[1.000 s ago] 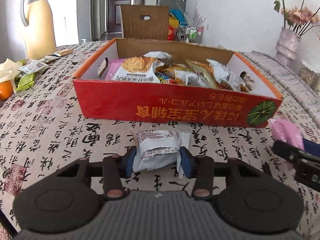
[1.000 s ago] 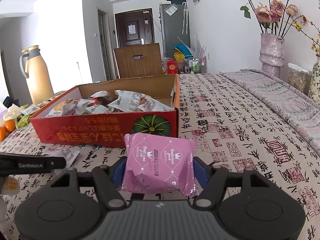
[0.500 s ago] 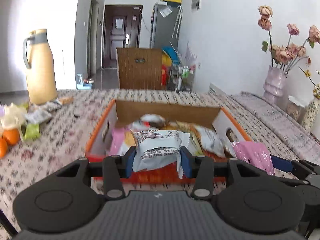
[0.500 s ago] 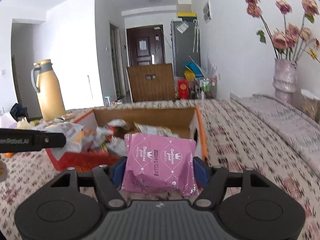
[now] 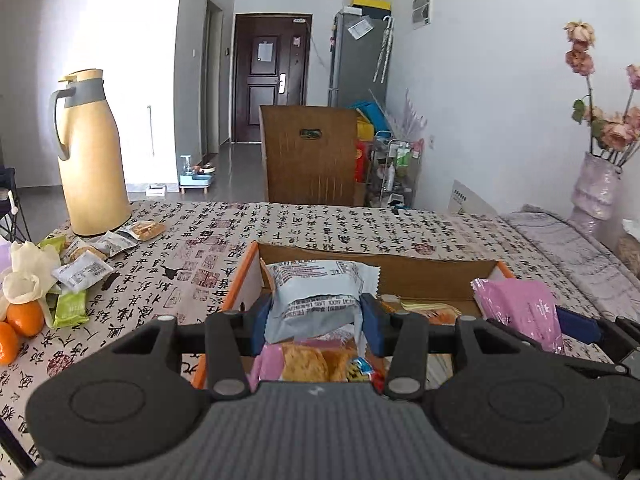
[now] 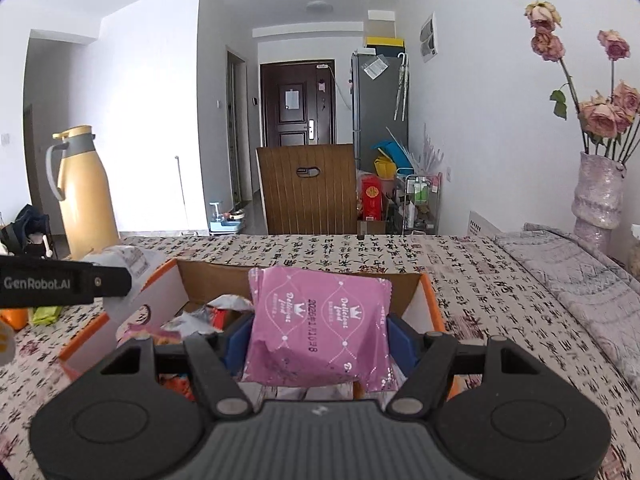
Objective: Organize snacks
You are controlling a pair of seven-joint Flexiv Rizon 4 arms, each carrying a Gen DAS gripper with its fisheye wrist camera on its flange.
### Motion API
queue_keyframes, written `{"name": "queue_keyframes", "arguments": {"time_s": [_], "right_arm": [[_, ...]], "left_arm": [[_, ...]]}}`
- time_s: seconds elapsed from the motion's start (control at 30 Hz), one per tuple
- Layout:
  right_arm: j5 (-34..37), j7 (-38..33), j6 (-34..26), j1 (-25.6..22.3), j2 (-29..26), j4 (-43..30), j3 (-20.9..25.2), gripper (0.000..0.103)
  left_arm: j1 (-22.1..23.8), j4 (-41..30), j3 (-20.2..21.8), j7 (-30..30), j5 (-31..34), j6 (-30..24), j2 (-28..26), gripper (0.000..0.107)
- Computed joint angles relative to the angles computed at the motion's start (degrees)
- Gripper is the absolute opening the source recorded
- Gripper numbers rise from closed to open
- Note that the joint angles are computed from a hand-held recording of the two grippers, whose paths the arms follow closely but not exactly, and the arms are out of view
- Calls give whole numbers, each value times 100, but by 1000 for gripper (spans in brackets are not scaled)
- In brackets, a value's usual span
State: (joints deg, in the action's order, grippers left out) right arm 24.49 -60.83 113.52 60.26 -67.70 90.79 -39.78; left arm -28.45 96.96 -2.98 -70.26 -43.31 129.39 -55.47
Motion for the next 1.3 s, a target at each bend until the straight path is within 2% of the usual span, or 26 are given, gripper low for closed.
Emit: {"name": "queue_keyframes", "arguments": {"time_s": [0.2, 0.23, 0.33, 0.37, 0.5, 0.63, 0.9, 1.03, 1.13, 1.3], "right_arm": [[-369, 407, -496, -194, -201, -405, -97, 72], [-422, 489, -487, -199, -226, -406, -111, 77], [-517, 646, -389, -197, -229, -321, -123, 103], [-504, 683, -339, -183, -234, -288, -140, 103], [-467, 608, -134, -162, -107, -55, -45, 103], [-259, 361, 201, -48, 60, 300, 89, 103], [460, -359, 975, 351, 439, 1143, 428, 103], [797, -638, 1425, 484, 632, 1548, 737, 103], [1001, -835, 1672, 537, 771, 1824, 1007, 103], [1301, -1125, 2025, 547, 955, 2214, 1492, 103]], "left_arm": [[-89, -437, 146, 321, -364, -210, -285, 51], [-22, -416, 98, 284, -268, -205, -284, 57], [35, -330, 65, 133, -175, 37, -302, 96], [85, -267, 28, 45, -72, 175, -297, 103], [419, 165, -221, -372, 577, 414, -107, 103], [451, 622, -235, -693, 896, 881, 49, 103], [706, 1688, -371, -1427, 1978, 1915, 350, 103], [643, 2131, -370, -1528, 2153, 2431, 351, 103], [697, 2429, -435, -1640, 2369, 2579, 341, 103], [583, 2824, -476, -1761, 2264, 2878, 213, 103]]}}
